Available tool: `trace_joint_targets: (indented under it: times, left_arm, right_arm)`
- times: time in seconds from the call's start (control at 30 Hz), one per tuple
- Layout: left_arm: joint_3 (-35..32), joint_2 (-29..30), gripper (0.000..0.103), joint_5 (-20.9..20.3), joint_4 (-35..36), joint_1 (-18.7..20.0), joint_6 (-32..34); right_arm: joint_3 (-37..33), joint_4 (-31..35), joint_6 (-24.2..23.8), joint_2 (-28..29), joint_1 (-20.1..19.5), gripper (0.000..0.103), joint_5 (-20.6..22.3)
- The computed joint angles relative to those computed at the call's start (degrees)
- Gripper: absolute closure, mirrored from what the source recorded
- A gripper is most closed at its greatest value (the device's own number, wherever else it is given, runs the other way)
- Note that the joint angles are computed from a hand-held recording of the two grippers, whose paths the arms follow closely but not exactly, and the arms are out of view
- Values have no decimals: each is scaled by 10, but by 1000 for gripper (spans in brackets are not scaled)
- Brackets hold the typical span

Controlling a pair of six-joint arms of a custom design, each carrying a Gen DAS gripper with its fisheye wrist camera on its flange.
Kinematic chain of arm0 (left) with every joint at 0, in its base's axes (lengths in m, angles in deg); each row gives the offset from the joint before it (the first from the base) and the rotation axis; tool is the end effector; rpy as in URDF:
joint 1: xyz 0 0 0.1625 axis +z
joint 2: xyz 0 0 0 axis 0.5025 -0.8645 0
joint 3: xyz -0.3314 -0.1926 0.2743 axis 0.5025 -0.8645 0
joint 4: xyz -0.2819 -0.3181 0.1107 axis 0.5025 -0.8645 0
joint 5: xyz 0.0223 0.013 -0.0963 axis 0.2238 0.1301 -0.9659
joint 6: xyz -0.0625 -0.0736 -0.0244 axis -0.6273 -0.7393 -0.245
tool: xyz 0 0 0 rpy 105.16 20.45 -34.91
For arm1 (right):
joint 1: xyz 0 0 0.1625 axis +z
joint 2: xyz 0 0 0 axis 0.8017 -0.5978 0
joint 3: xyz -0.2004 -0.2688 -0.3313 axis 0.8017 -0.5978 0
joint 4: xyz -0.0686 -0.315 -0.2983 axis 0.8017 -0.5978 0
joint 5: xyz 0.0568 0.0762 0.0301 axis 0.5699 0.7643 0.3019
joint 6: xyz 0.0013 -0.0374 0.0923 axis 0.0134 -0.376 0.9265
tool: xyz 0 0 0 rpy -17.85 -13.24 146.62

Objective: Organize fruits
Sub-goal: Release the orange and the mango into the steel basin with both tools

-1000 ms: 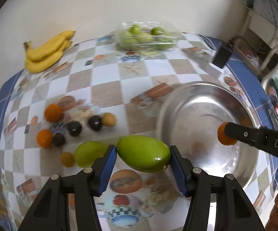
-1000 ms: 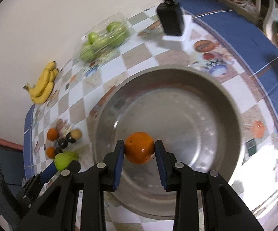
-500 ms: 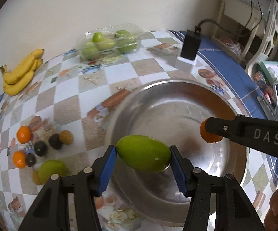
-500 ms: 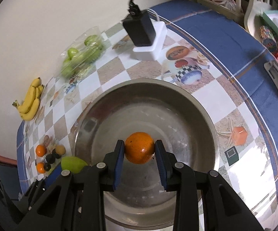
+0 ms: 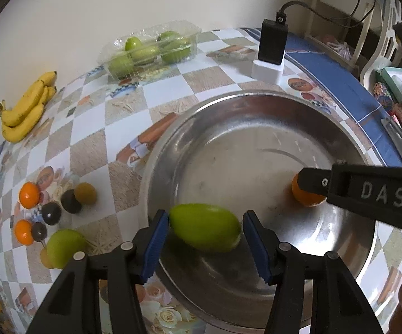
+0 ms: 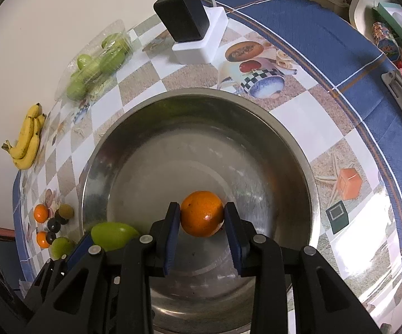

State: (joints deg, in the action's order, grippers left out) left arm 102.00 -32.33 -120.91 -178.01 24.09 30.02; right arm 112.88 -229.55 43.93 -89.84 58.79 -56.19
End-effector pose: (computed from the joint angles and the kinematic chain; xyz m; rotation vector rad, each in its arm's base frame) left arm -0.1464 -0.5417 0.1892 0.8116 2.3265 -0.3162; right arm 0.2849 -0.5271 0.0505 -0.5318 -2.4527 0.6914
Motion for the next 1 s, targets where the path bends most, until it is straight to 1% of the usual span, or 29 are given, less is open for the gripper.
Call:
trace_joint_targets:
  times: [0.1, 0.33, 0.57, 0.63, 0.73, 0.87, 0.97, 1.0]
  left_arm:
    - [-2, -3, 43, -7, 2, 0, -2]
    - [-5, -12, 41, -5, -4, -3, -2]
    - [-16, -23, 40, 11, 3, -1, -25]
    - [-20, -26, 40, 24, 12, 3, -44]
    - [-25, -29, 40, 55, 28, 8, -79]
    - [-43, -37, 40, 76, 85, 24, -158]
    - [-54, -43, 40, 100, 117, 36, -212]
    - [-54, -46, 40, 105, 121, 39, -224]
  right_arm:
    - [-1, 7, 3, -1, 1, 68, 0]
    - [-7, 0, -12, -2, 15, 68, -25]
    - [-11, -10, -28, 0, 24, 68, -32]
    - [-12, -7, -28, 1, 24, 68, -32]
    - [-14, -1, -27, 2, 22, 68, -26]
    - [-20, 15, -27, 4, 23, 68, -29]
    - [-23, 22, -31, 6, 24, 61, -29]
    - [-25, 23, -32, 7, 24, 60, -28]
